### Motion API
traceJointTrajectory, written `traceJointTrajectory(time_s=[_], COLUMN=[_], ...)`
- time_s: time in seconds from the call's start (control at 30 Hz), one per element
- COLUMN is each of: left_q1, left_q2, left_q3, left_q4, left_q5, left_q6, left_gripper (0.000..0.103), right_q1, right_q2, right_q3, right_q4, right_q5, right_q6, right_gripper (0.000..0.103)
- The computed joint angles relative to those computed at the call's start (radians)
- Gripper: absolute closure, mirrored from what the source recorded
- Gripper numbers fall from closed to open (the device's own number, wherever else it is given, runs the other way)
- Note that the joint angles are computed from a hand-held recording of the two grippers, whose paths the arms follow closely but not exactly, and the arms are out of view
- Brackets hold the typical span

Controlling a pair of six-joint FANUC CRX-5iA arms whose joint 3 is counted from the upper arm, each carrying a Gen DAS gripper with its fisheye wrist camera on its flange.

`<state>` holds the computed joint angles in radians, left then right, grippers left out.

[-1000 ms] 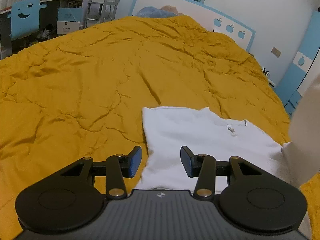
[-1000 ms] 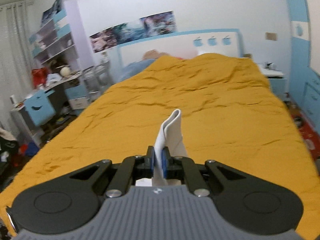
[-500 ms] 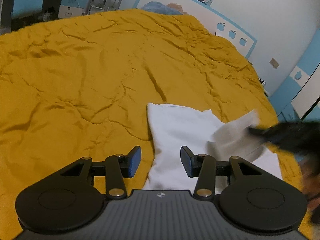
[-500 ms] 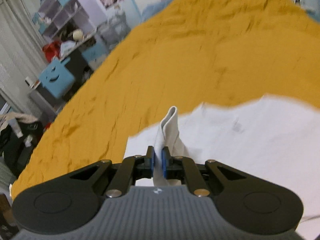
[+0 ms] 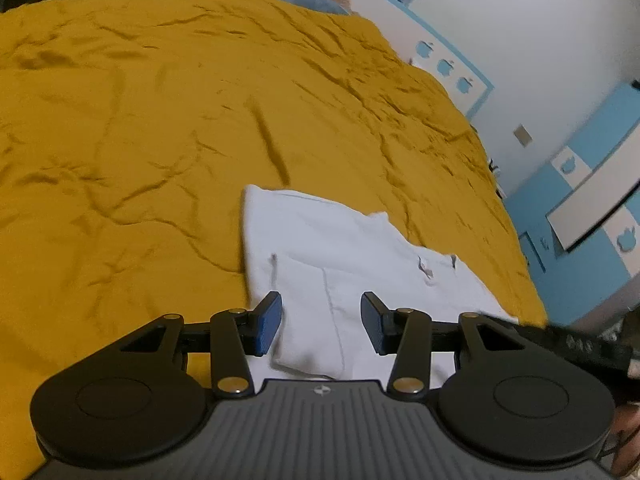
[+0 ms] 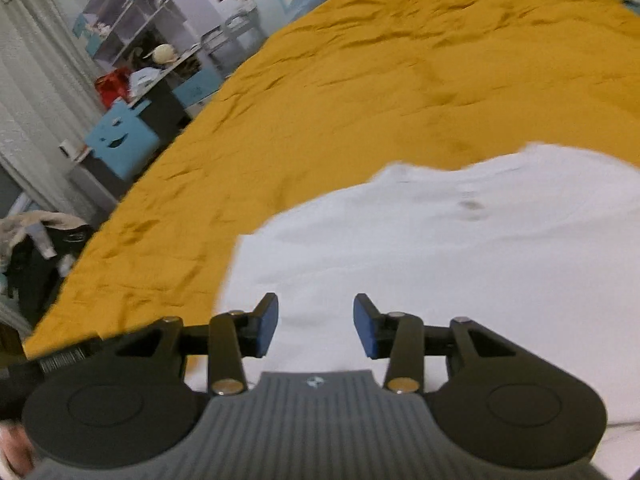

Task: Fold small clothes
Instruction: 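Fold the held sleeve across the body with the right tool and release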

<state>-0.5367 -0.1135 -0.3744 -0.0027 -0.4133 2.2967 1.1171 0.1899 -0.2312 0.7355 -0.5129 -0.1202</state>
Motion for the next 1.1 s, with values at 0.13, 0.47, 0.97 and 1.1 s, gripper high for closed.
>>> traceJointTrajectory(time_s=[0.13, 0.47, 0.97, 1.1], left_q1=[-0.045, -0.091, -0.132, -0.135], left_q2=[0.055, 0.125, 0.184, 0.222], left_q3=[0.081, 0.161, 0.263, 0.292], left_q4=[-0.091, -0.176, -0.288, -0.297], left_q5=[-0.055, -0.174, -0.358, -0.400], left_q6=[0.013, 0.053, 0.100, 0.066], left_gripper=[0.054, 0.059, 0.098, 0.098], right_q1=[0.017, 0.202, 0.193, 0.155], right_q2=[-0.172, -0.434, -0.457, -0.443], right_q3=[-0.221, -0.462, -0.529, -0.532], right_q4=[0.113, 0.050, 0.073, -0.017], right_q5=[-0.093, -0.570, -0.581, -0.516], right_q6=[-0.109, -0.005, -0.009, 0.006], right_gripper=[0.065, 0.065, 0.102, 0.102])
